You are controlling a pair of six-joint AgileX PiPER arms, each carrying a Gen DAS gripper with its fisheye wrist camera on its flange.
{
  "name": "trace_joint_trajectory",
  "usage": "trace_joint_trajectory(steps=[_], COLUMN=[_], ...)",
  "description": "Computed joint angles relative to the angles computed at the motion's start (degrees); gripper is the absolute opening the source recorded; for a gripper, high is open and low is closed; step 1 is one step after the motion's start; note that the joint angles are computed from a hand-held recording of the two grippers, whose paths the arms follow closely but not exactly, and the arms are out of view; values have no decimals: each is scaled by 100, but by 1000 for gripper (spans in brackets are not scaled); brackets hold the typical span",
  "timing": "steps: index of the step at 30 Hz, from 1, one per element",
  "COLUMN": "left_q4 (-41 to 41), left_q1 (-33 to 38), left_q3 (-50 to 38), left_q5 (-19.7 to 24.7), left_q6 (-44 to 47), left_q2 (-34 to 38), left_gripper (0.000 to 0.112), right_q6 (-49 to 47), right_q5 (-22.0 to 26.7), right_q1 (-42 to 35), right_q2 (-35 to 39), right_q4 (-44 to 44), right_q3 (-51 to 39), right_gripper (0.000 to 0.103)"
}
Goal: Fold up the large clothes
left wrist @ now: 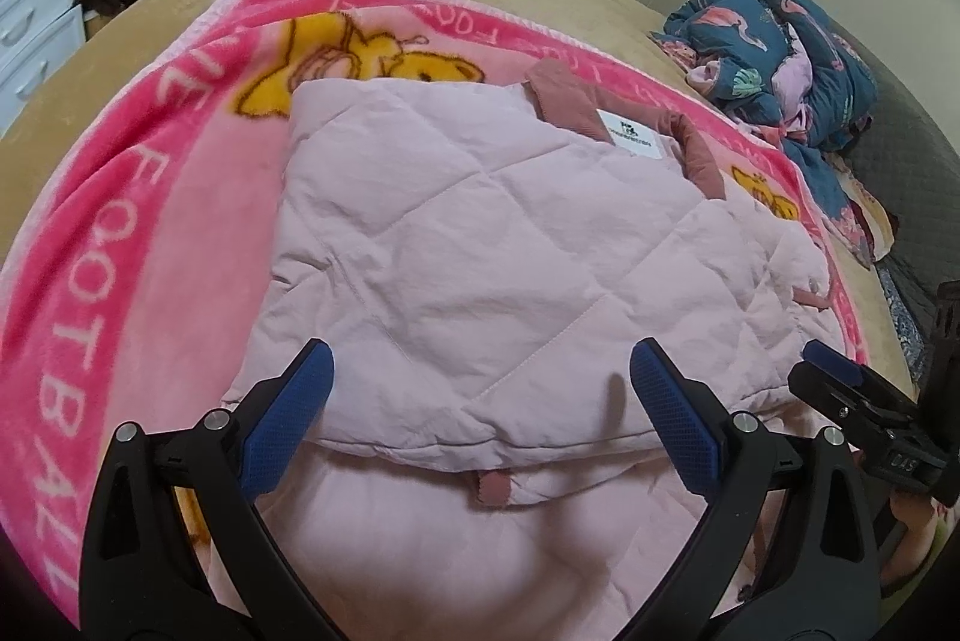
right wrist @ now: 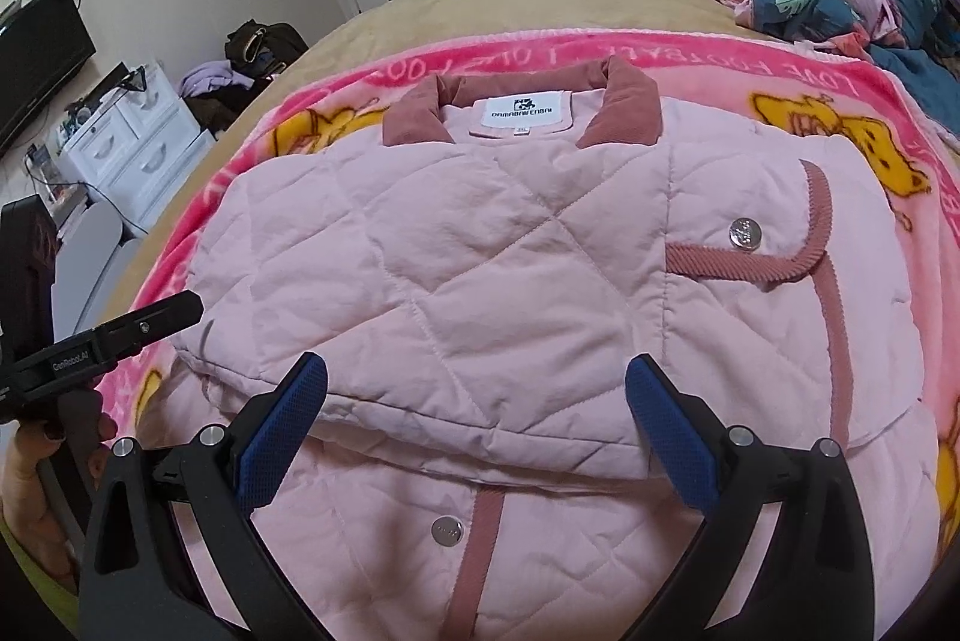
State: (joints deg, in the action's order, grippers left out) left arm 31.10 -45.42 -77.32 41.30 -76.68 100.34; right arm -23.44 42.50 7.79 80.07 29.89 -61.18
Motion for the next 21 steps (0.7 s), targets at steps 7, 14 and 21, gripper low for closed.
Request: trace_joint_trajectory(steps=[7, 14, 21], left_q4=[111, 300, 484], left_q1=[-162, -387, -644], left_q3=[-177, -434, -666], left_q5=[307, 704, 1124], left_q6=[-15, -71, -92], left_q2=[-68, -126, -232], left_gripper=[94, 94, 94], right_q6=[-16, -105, -211], right_q5=[102, 265, 440], right_q1=[-113, -257, -380], right_q2=[-149, -398, -693], right_q4=[114, 274, 436], right_q3=[42, 31, 17], right_gripper=[99, 99, 99])
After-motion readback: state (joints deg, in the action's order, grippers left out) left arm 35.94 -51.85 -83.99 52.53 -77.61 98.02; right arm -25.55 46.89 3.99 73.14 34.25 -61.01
